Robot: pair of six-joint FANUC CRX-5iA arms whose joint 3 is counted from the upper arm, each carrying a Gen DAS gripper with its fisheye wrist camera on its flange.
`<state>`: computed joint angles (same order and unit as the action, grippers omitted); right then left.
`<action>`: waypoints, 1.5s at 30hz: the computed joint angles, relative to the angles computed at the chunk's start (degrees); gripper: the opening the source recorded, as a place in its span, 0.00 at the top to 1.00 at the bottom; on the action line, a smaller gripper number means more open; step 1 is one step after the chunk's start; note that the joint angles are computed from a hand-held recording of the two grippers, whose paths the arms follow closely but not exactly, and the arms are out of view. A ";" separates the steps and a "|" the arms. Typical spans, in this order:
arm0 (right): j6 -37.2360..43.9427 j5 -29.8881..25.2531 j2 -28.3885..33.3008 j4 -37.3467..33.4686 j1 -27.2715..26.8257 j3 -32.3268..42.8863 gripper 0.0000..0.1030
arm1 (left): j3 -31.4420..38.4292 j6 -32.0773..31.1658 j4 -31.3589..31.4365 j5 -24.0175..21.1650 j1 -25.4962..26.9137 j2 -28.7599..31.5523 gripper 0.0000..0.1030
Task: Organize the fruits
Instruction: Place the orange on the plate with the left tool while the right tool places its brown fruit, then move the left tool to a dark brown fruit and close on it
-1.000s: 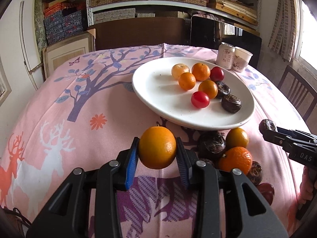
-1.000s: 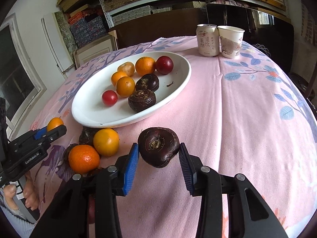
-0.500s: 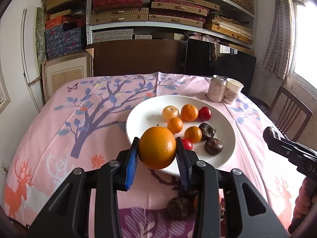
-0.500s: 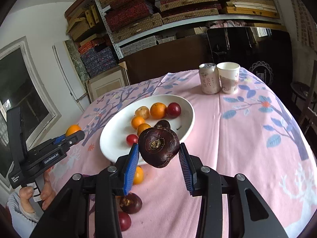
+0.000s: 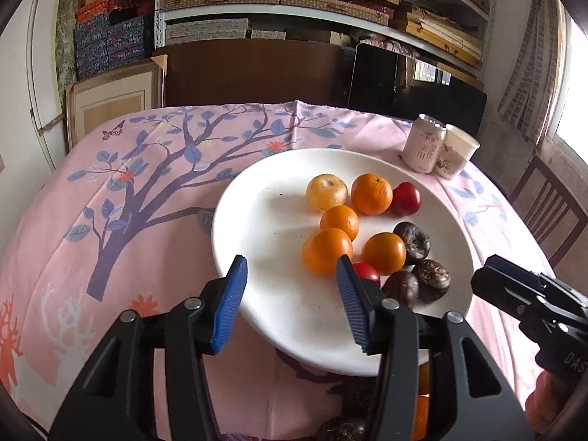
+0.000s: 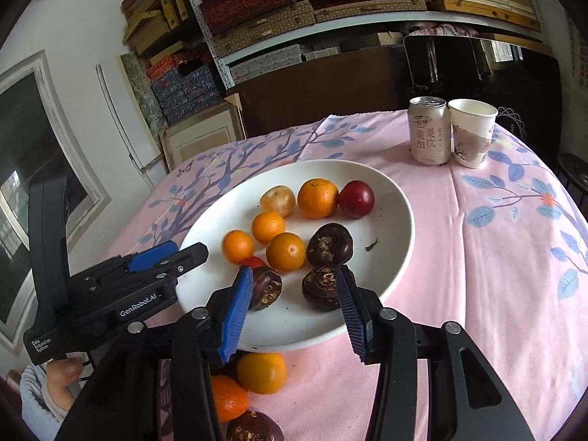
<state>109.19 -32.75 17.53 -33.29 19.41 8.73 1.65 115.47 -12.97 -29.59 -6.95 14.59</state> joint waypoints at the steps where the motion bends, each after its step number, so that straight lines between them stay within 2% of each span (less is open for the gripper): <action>1: 0.82 0.01 -0.58 -0.95 -0.41 -0.45 0.54 | -1.03 0.23 0.31 0.67 0.13 -0.90 0.50; 3: 1.85 0.11 -1.59 -1.99 -0.90 -1.59 0.52 | -2.06 4.17 -3.70 0.29 -0.63 -2.71 0.42; 4: 2.23 0.22 -2.06 -2.57 -1.12 -2.25 0.48 | -2.45 7.32 -6.81 -0.16 -1.34 -3.65 0.37; 6: 1.89 0.99 -2.75 -2.45 -1.11 -3.52 0.44 | -3.96 10.56 -9.51 -0.42 -1.90 -5.32 0.33; 11: 3.12 -1.17 -4.08 -4.66 -2.48 -5.40 0.44 | -8.17 11.43 -9.48 -1.99 -2.07 -8.46 0.32; 15: 3.53 -2.17 -5.55 -6.62 -4.02 -7.07 0.38 | -9.66 12.91 -12.21 -3.95 -3.79 -10.01 0.29; 18: 4.04 -2.65 -6.25 -8.21 -4.99 -7.65 0.32 | -10.79 10.62 -12.06 -3.34 -4.80 -10.68 0.28; 24: 3.98 -3.26 -6.29 -8.79 -5.48 -7.53 0.31 | -9.69 7.59 -14.27 -5.69 -7.98 -9.43 0.25; 27: 3.97 -3.42 -6.27 -8.69 -5.47 -7.48 0.30 | -9.82 4.22 -11.37 -5.01 -7.38 -8.62 0.25; 31: 3.13 -3.02 -6.41 -8.09 -5.23 -7.73 0.27 | -7.91 3.63 -13.10 -6.92 -8.83 -6.78 0.25; 33: 3.19 -3.12 -6.39 -7.97 -5.20 -7.70 0.27 | -6.65 6.06 -16.24 -8.51 -9.96 -6.14 0.21; 37: 3.35 -3.04 -6.48 -8.21 -5.25 -7.75 0.26 | -5.34 7.92 -17.61 -10.87 -9.89 -5.35 0.11; 40: 3.00 -3.05 -6.51 -8.03 -5.25 -7.74 0.26 | -2.36 16.59 -27.23 -18.42 -12.83 -4.40 0.11; 41: 2.96 -3.05 -6.51 -8.09 -5.29 -7.72 0.26 | -2.31 17.69 -27.55 -19.38 -12.53 -4.51 0.11; 43: 3.06 -3.18 -6.54 -8.33 -5.41 -7.64 0.26 | -3.80 16.62 -24.12 -17.69 -10.33 -5.68 0.11; 45: 3.29 -3.32 -6.63 -8.47 -5.45 -7.64 0.26 | -4.24 16.46 -24.07 -17.00 -10.28 -6.10 0.11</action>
<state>112.48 -36.07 10.91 -41.76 13.96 1.09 -2.59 131.93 -37.05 -46.58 -17.23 8.49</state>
